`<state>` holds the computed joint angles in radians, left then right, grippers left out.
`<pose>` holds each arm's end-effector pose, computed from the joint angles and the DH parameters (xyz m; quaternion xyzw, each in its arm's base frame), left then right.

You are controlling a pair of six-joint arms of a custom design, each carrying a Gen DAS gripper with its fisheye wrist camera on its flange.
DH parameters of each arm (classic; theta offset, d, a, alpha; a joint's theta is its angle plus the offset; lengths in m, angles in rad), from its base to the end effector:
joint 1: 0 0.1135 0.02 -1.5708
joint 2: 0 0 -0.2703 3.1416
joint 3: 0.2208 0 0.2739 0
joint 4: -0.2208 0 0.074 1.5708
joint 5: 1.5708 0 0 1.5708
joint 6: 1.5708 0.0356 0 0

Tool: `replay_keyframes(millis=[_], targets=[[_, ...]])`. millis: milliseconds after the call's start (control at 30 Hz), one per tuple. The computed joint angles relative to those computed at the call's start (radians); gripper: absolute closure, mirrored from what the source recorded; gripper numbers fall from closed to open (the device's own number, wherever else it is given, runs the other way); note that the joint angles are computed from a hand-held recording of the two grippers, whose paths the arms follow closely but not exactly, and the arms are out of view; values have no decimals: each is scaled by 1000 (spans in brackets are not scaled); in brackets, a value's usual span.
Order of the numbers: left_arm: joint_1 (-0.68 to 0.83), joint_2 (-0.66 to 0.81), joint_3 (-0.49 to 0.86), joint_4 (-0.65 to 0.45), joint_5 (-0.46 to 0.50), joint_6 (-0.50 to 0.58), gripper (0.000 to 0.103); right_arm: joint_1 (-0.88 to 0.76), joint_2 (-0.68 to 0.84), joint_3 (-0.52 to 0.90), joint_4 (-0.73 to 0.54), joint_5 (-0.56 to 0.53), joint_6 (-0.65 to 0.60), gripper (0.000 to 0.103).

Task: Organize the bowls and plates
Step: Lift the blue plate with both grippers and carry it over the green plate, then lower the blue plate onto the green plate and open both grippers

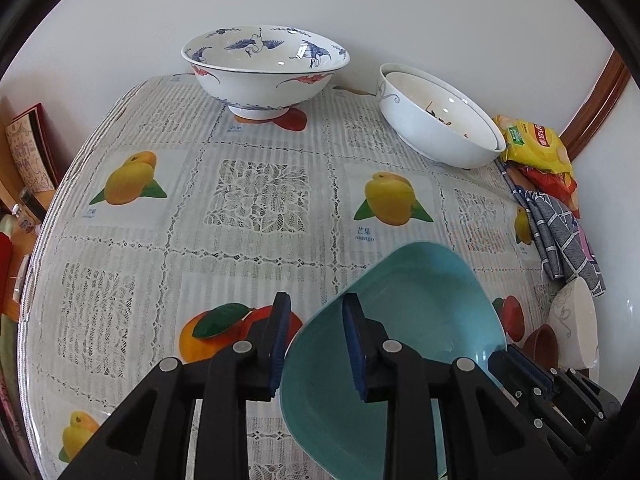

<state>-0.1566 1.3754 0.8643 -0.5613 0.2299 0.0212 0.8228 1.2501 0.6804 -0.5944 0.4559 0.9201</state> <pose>0.2772 -0.0520 0.2048 0.1137 0.9564 -0.1275 0.2369 0.1707 0.1610 0.1791 0.0920 0.9507 0.0081 0.2960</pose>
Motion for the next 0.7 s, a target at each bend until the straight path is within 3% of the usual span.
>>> replay_keyframes(millis=[233, 300, 367, 500, 567, 700], targets=[[-16, -67, -19, -28, -56, 15, 75, 35, -44, -18, -34, -6, 12, 92], [-22, -99, -28, -37, -64, 15, 69, 49, -77, -28, -47, -2, 21, 88], [-31, -145, -41, -40, -75, 8, 56, 75, -110, -26, -86, 21, 40, 81], [-73, -236, -48, -72, -109, -12, 53, 159, -177, -6, -212, 124, 90, 65], [-107, -280, -50, -88, -129, -30, 50, 208, -219, 2, -301, 196, 144, 46], [-196, -368, -60, -107, -159, -90, 47, 301, -336, 3, -499, 295, 276, 37]])
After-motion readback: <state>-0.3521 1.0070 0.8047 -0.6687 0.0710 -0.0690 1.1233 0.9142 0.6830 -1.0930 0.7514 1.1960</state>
